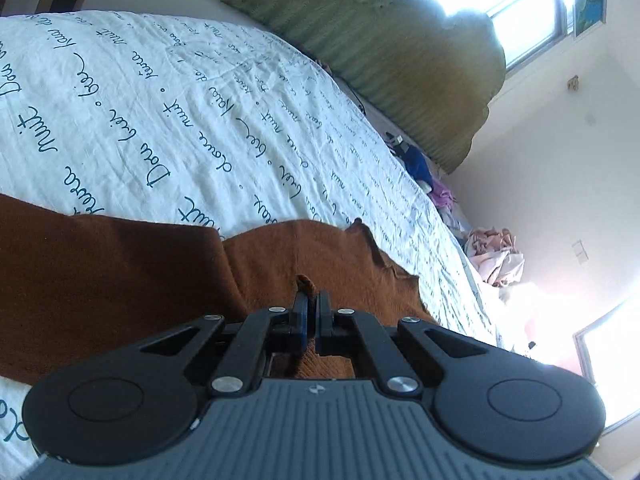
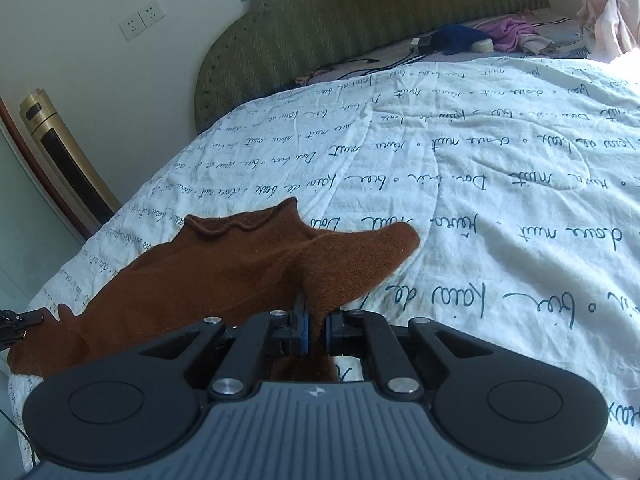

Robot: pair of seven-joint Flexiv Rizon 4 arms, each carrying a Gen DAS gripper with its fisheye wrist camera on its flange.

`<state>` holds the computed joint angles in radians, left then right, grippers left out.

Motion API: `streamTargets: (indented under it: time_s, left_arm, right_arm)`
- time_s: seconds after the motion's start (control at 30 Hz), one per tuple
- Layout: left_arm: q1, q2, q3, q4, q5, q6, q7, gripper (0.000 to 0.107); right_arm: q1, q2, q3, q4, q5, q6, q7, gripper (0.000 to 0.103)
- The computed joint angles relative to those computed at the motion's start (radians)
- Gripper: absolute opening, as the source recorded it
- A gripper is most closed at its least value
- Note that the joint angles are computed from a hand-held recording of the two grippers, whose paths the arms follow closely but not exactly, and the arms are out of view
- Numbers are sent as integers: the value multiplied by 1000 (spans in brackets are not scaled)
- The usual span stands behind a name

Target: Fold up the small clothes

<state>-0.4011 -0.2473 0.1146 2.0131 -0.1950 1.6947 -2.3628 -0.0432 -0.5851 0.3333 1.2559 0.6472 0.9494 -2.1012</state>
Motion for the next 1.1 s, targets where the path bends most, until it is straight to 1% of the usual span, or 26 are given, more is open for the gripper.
streamTargets:
  time_s: [0.03,0.1,0.17,0.23,0.3,0.33,0.37,0.4,0.43,0.47,0.5,0.53,0.6,0.63,0.67,0.7,0.73,0.8,0.83,0.87,0.93,0.97,1.0,1.03,1.07,1.1]
  left_arm:
    - [-58,-13,67,-17,10,-14,-36,3]
    - [-171,-40,210,-61,69,-99,-118,3]
    - [-221,-50,273,-75,130,-177,-181,3]
    - [-231,-51,280,-69,175,-221,-214,3]
    - [-226,-45,274,-47,213,-209,-249,6]
    - [-242,-40,294,-51,253,-217,-276,6]
    - [-259,-30,314,-59,291,-246,-304,6]
    - [-247,-19,301,-60,299,-268,-304,6]
    - [-226,-6,273,-51,288,-274,-277,6]
    - [-231,9,278,-63,333,-304,-306,5]
    - [-260,23,306,-92,403,-365,-347,5]
    - [-291,38,328,-127,479,-434,-388,5]
    - [-327,67,338,-174,598,-508,-453,5]
    - [-338,74,335,-199,648,-531,-483,5]
    - [-339,76,326,-221,684,-531,-501,6]
    - [-329,70,312,-236,699,-504,-506,10]
    - [-307,58,290,-244,689,-454,-494,14]
    - [-201,12,187,-232,558,-302,-373,33]
    - [-141,-18,120,-236,494,-262,-312,37]
    - [-106,-49,78,-261,471,-269,-285,38]
    - [-60,-105,22,-313,437,-342,-231,38]
    - [-38,-126,-6,-328,403,-413,-198,37]
    - [-11,-136,-34,-313,356,-438,-177,29]
    - [-8,-139,-29,-290,366,-405,-197,26]
    - [-17,-132,-16,-285,388,-417,-190,16]
    - [-13,-113,-17,-255,387,-413,-191,14]
  right_arm:
    - [-1,-4,-5,-6,-1,-4,9,6]
    - [8,-12,-25,-5,-21,11,30,6]
    - [14,-26,-37,-2,-46,23,49,7]
    - [15,-41,-42,2,-63,27,74,7]
    - [2,-56,-30,4,-69,13,78,7]
    - [-1,-62,-28,3,-68,12,88,7]
    - [-9,-66,-22,-2,-56,9,106,7]
    - [-17,-68,-17,-12,-54,-11,117,8]
    - [-11,-59,-24,-6,-67,-9,127,14]
    - [13,-37,-48,24,-96,34,146,23]
    - [30,-17,-62,53,-120,82,152,27]
    - [29,-3,-55,70,-125,121,138,32]
    - [12,14,-27,75,-116,163,112,45]
    - [-4,13,-4,63,-106,160,85,56]
    - [-7,13,8,54,-104,166,61,57]
    - [-14,11,23,43,-98,157,38,57]
    - [-39,0,57,11,-75,102,0,56]
    - [-45,-23,70,-43,-49,-16,-6,55]
    - [-39,-43,66,-79,-50,-99,5,51]
    - [-26,-60,60,-100,-50,-148,-2,44]
    - [53,-55,-10,-66,-124,-121,13,41]
    - [105,-52,-62,-32,-185,-60,19,39]
    - [132,-56,-88,3,-251,23,40,36]
    - [130,-65,-96,5,-252,55,50,24]
    - [100,-81,-75,-22,-232,32,59,9]
    - [70,-96,-56,-45,-218,8,63,5]
